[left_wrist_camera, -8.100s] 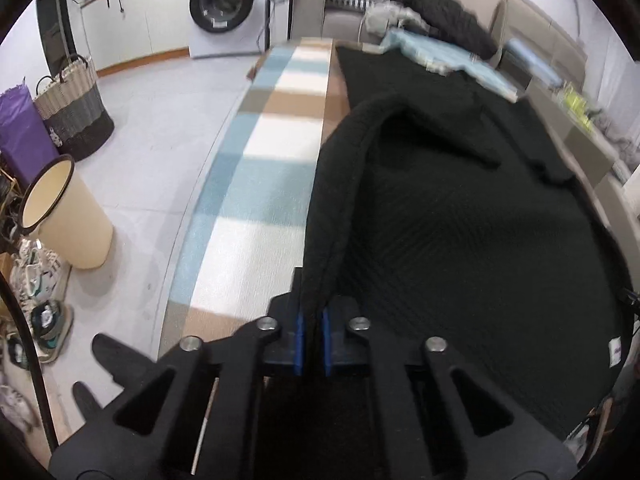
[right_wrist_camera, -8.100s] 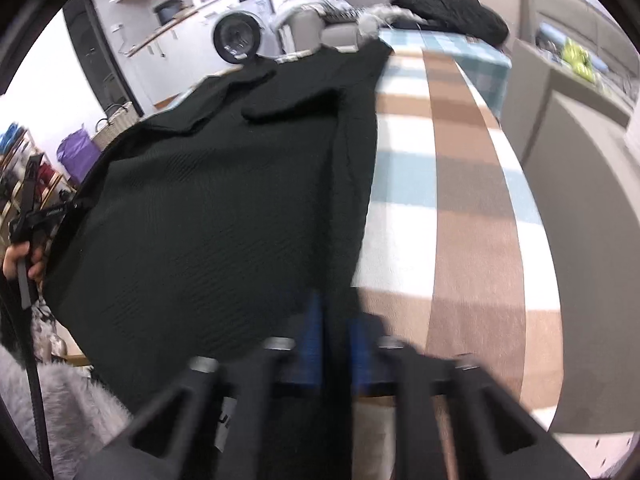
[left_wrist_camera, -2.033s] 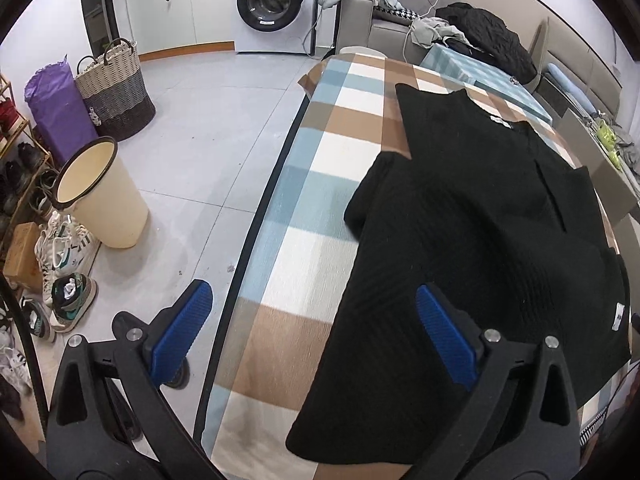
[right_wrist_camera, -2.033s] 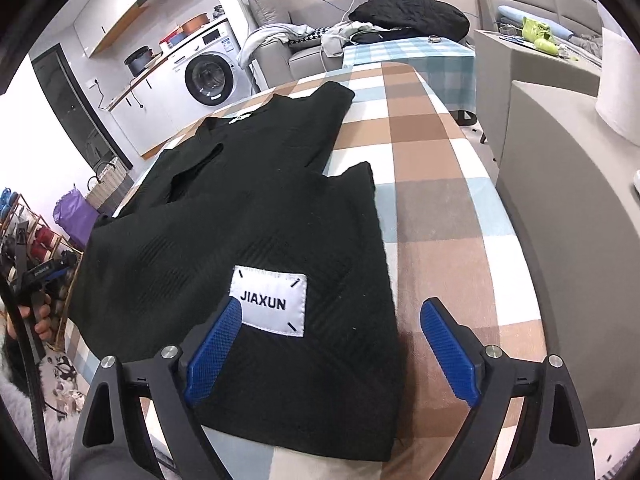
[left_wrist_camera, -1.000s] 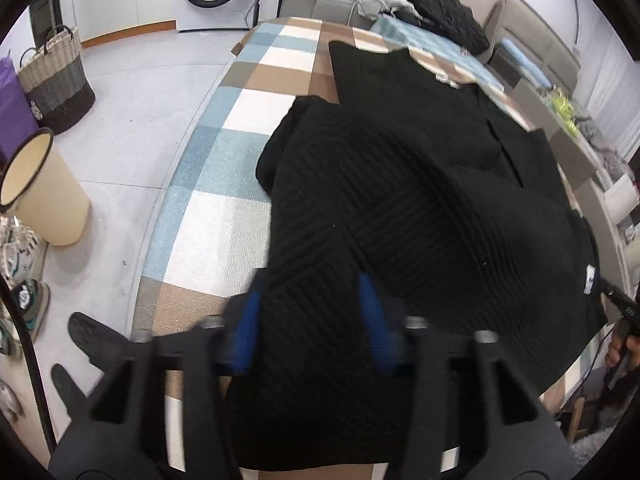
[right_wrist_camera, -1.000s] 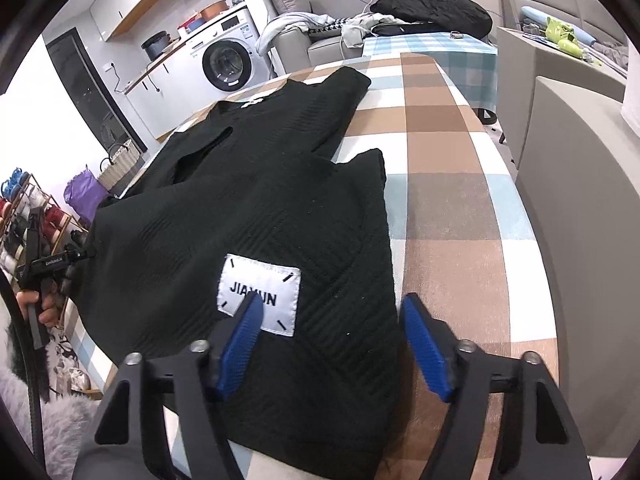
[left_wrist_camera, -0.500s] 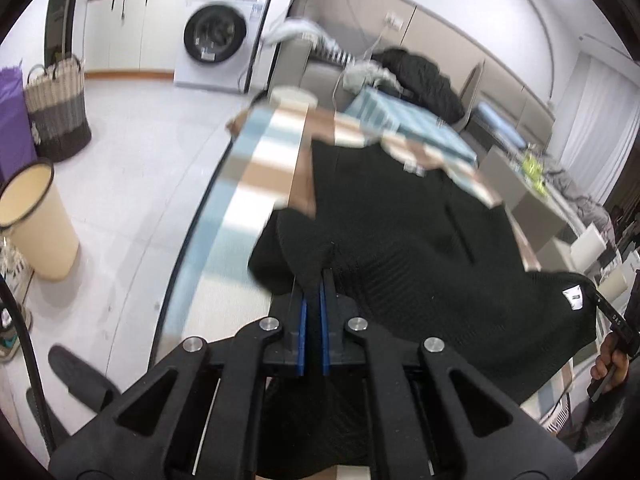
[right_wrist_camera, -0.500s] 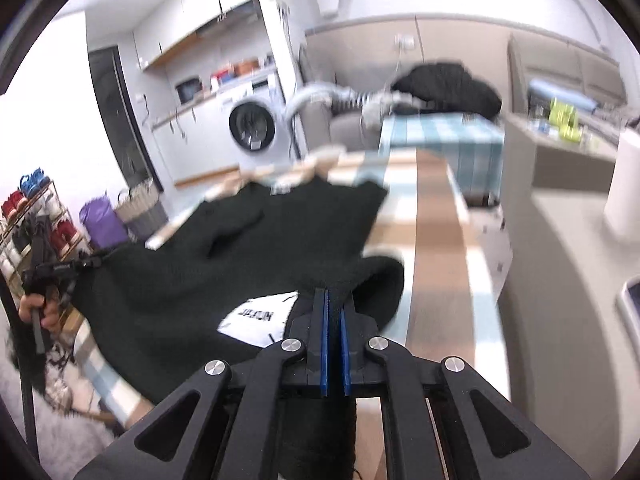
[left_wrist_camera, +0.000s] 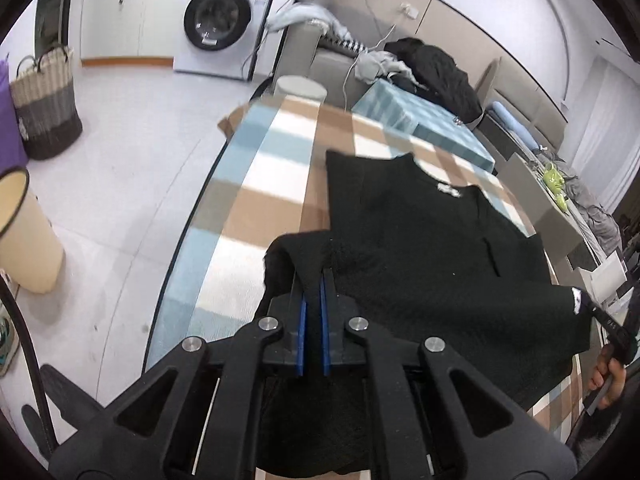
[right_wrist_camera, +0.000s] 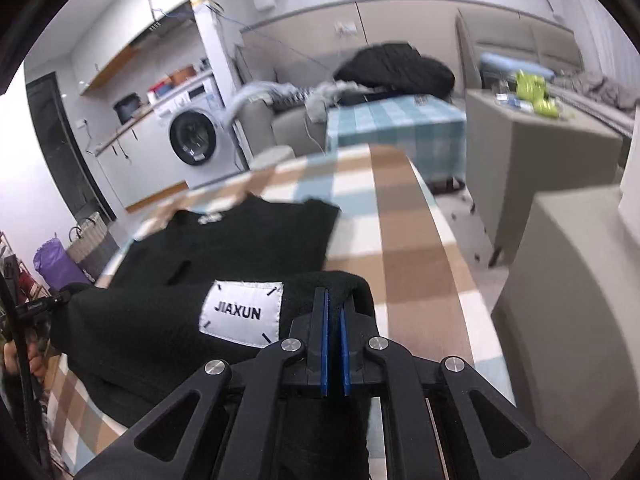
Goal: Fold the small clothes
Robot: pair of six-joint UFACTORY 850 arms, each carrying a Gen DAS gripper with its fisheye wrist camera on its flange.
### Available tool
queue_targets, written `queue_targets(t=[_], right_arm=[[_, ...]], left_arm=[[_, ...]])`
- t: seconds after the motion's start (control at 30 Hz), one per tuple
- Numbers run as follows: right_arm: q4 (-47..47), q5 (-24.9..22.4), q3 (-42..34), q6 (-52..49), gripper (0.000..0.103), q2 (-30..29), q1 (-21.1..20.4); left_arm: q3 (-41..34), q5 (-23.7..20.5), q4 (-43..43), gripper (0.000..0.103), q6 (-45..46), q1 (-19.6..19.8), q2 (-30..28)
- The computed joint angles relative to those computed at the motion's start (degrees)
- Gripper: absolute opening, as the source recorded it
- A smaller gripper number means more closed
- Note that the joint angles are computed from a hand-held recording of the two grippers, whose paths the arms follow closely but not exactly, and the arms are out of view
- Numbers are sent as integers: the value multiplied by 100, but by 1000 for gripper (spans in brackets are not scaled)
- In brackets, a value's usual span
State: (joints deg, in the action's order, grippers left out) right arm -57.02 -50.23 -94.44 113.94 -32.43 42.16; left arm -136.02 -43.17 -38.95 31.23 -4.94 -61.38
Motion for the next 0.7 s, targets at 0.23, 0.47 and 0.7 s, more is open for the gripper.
queue_targets(t=[0.23, 0.47, 0.7], right_arm=[[112, 1042, 704, 519, 42, 321, -66], [396, 1227, 689, 223, 42, 245, 15], [71, 566, 570, 502, 6, 209, 108]], left_arm=[[514, -31, 143, 48, -125, 21, 202], [1309, 185, -210, 43, 373, 15, 613], [1676, 619, -452, 4, 745, -17, 906]])
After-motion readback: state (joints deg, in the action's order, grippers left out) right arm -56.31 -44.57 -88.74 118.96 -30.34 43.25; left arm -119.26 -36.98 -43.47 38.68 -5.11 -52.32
